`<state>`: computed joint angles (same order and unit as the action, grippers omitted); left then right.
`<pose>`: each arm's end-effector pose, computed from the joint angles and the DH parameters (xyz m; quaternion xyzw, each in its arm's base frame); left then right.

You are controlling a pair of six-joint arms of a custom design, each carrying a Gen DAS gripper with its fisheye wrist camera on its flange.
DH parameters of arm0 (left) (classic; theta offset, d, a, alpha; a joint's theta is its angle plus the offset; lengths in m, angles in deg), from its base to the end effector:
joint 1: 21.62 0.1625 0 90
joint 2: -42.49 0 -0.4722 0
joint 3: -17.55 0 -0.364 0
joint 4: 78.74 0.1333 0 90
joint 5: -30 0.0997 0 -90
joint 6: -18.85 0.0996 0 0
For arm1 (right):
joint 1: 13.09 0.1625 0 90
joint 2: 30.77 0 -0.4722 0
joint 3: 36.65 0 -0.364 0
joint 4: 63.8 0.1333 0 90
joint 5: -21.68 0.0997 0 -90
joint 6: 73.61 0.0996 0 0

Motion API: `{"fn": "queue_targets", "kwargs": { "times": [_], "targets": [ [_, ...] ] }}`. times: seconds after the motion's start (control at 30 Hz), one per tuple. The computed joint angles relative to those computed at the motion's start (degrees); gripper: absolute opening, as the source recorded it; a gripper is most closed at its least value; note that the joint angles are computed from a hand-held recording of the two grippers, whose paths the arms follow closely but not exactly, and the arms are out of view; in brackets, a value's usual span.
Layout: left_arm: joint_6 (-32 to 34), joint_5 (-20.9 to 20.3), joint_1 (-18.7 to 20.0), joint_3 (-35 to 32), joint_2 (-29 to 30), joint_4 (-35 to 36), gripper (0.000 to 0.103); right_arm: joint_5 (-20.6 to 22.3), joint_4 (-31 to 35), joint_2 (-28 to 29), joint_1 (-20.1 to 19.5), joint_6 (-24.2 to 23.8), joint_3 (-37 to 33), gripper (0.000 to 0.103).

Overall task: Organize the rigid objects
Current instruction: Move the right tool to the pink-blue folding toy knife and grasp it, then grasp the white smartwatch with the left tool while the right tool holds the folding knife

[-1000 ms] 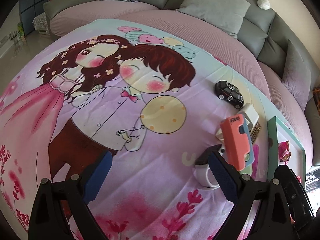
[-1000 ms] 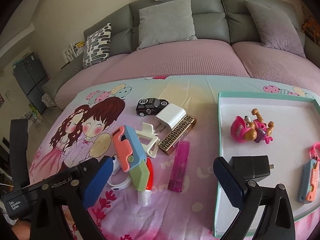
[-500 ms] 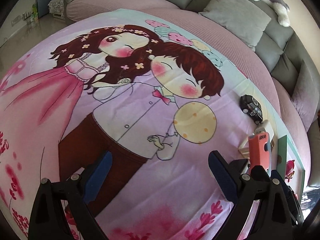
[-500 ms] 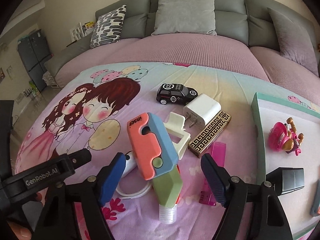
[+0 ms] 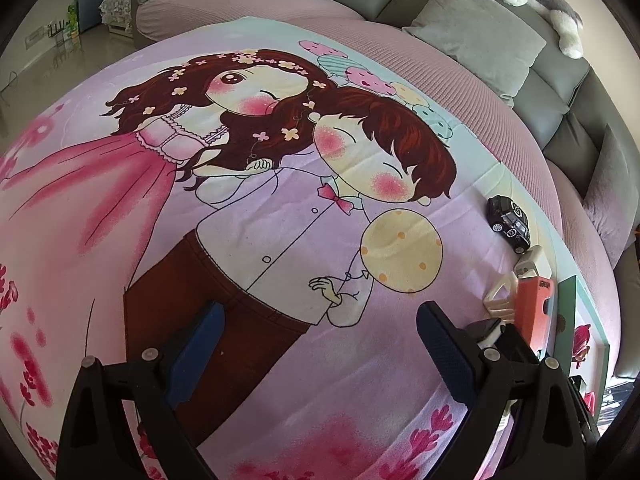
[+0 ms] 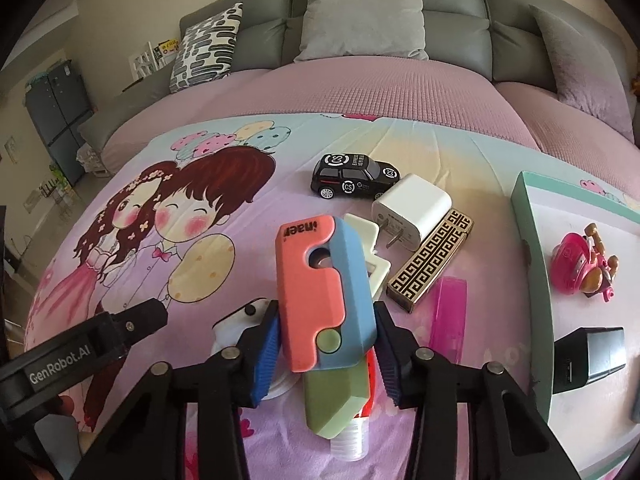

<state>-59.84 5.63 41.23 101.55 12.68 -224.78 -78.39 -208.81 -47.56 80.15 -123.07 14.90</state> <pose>-0.1309 -0.7462 0.0642 -0.3732 0.7529 -0.4405 0.3159 0.1654 -0.8706 0.0339 0.4214 -0.8856 0.1272 0.1482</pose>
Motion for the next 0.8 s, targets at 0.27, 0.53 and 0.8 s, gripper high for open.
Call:
{"fn": "queue_targets", "kwargs": {
  "times": [0.27, 0.53, 0.8],
  "targets": [
    [6.56, -1.26, -0.10, -0.98, 1.18, -5.91, 0.097, -0.06, 2.41, -1.05, -0.69, 2.82, -0.75, 0.046],
    [19.26, -3.93, -0.29, -5.75, 4.48, -11.58, 0.097, 1.25, 2.62, -2.84, -1.54, 4.68, -0.89, 0.046],
    [21.17, -4.08, -0.23, -11.27, 6.66, -4.18, 0.097, 2.41, 3.63, -3.53, -2.12, 5.85, -1.86, 0.046]
  ]
}}
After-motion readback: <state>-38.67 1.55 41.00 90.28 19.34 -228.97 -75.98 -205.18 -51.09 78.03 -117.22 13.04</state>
